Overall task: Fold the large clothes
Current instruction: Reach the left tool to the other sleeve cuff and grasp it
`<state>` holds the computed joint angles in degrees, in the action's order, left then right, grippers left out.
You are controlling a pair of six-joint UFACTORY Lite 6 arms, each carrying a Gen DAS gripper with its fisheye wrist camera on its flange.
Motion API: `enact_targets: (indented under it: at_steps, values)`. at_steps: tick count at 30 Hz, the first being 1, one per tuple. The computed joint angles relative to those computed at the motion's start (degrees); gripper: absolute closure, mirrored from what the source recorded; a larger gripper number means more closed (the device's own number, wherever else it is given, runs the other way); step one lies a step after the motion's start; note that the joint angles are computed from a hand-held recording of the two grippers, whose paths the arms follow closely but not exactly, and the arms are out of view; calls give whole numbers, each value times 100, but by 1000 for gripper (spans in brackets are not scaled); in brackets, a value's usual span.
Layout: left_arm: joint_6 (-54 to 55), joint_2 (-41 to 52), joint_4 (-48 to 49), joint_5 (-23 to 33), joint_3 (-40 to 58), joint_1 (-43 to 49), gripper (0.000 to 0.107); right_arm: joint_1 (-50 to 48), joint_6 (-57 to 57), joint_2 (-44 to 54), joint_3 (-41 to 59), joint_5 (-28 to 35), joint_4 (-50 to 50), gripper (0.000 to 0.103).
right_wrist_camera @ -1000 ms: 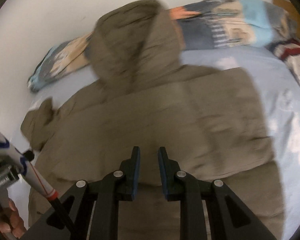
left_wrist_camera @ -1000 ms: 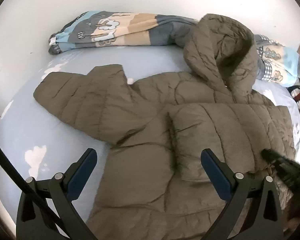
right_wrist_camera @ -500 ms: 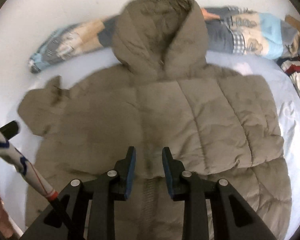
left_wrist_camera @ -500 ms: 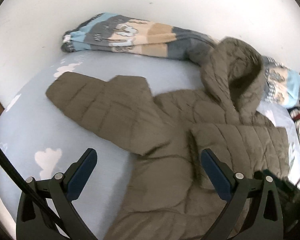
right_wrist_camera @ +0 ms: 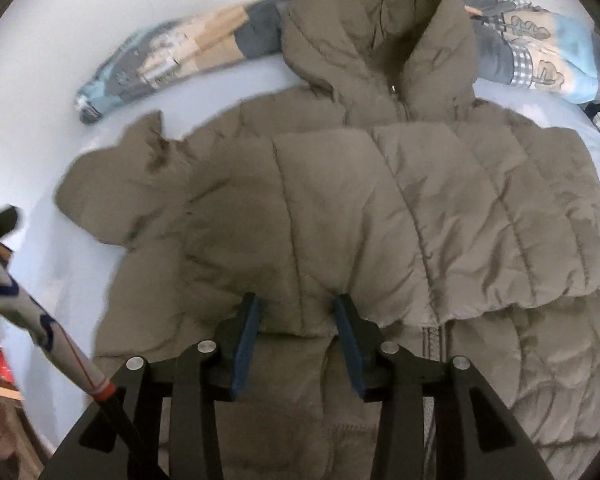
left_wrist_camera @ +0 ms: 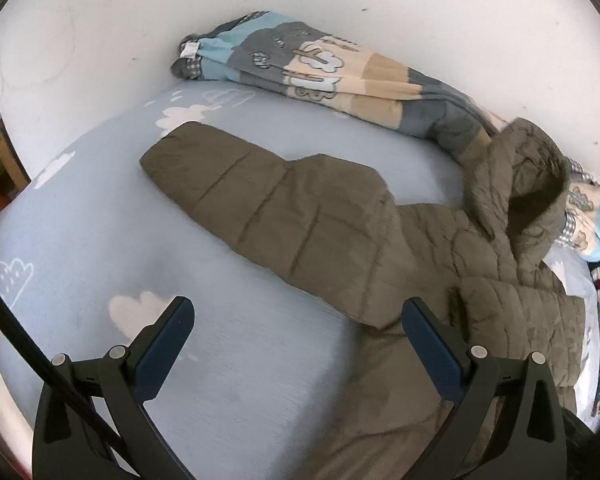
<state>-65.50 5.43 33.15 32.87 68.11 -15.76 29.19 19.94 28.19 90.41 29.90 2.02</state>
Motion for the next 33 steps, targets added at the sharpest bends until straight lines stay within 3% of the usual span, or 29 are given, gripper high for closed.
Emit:
enact_targets:
  at_steps: [3,9,12,16,18,21,23,25,33]
  values:
    - [347,-62,-383,-200,-127,403,4,40,-263,-1317,-1175,-275,18,60]
    - [728,25,-828,-451,-251,1002,4,212,-517,-4344,-3626,-60,-621,53]
    - [545,-10,-719,-589,-431,1246,4,-190,-831,-5188,-4465,-226,-711,51]
    - [1526,109,-1434,-935,-432,1733,4,-1177,-2338,-4978,-4480,-265,792,51]
    - [2726,192,-2580,-1151,-377,2185,6,-1525,-3270,-4920,-4322,-161,1621,51]
    - [4459,331,-4379,-1435,-317,2866,7,-1703,-3719,-4975,-4267,-45,1935,51]
    - [5658,642,-5579,-1397,-46,3309,16,-1752,-3812,-4953,-4275,7,2079,51]
    - [6728,1014,-6576,-1260,273,3719,36,-1809,-4013,-4927,-4242,96,2281,51]
    - [8540,2788,-8635,-576,1806,4838,39,-1745,-3906,-4783,-4328,-89,2240,51]
